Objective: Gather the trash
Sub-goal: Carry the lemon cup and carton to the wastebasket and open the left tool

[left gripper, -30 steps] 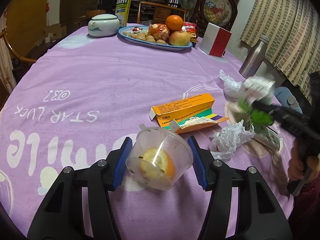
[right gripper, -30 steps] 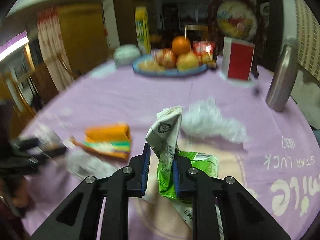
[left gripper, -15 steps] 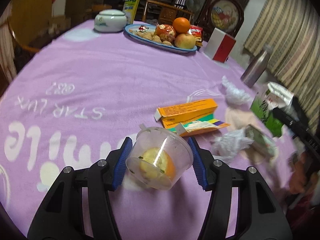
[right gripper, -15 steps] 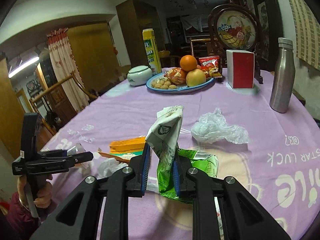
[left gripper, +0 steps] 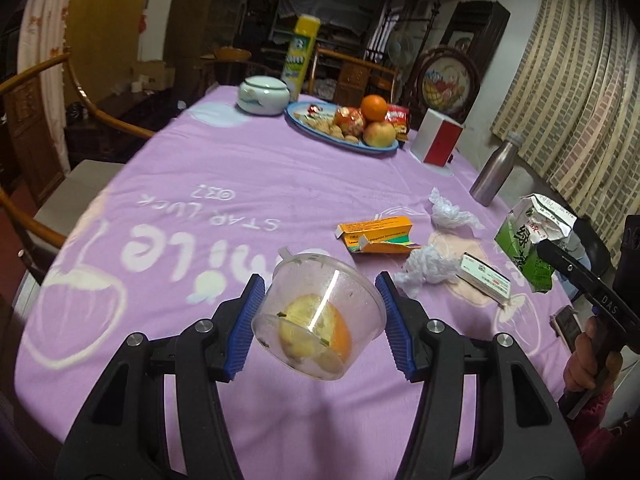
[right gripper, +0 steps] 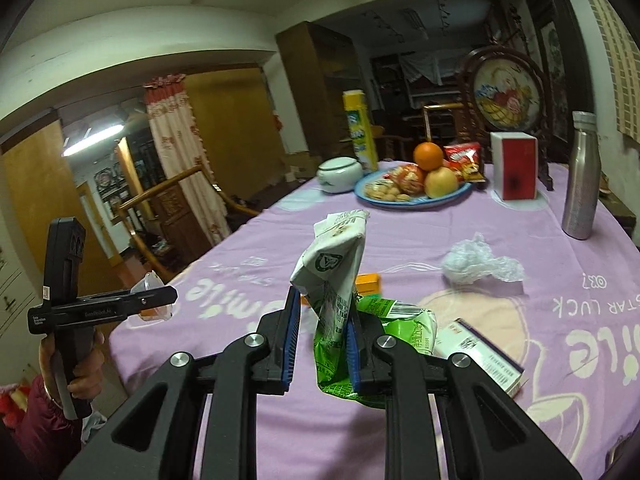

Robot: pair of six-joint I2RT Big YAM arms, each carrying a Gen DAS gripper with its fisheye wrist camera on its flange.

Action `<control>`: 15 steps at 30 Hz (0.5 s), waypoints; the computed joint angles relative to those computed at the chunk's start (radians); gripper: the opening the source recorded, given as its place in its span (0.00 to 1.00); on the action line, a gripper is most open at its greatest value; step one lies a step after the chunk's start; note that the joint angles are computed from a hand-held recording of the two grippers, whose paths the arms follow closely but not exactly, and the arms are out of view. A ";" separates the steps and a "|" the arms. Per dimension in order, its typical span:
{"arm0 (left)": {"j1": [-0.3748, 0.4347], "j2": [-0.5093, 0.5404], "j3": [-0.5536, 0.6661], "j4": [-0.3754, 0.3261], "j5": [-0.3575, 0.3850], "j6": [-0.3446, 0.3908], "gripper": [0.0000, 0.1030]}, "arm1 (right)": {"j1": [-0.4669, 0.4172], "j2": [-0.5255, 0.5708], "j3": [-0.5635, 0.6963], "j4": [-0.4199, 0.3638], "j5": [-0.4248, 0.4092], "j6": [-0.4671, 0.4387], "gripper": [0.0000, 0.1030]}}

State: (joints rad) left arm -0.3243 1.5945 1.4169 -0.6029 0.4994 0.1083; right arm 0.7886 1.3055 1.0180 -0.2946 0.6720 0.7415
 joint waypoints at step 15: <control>0.267 -0.234 -0.286 0.027 -0.001 0.065 0.55 | 0.150 0.119 0.180 0.025 -0.049 -0.102 0.20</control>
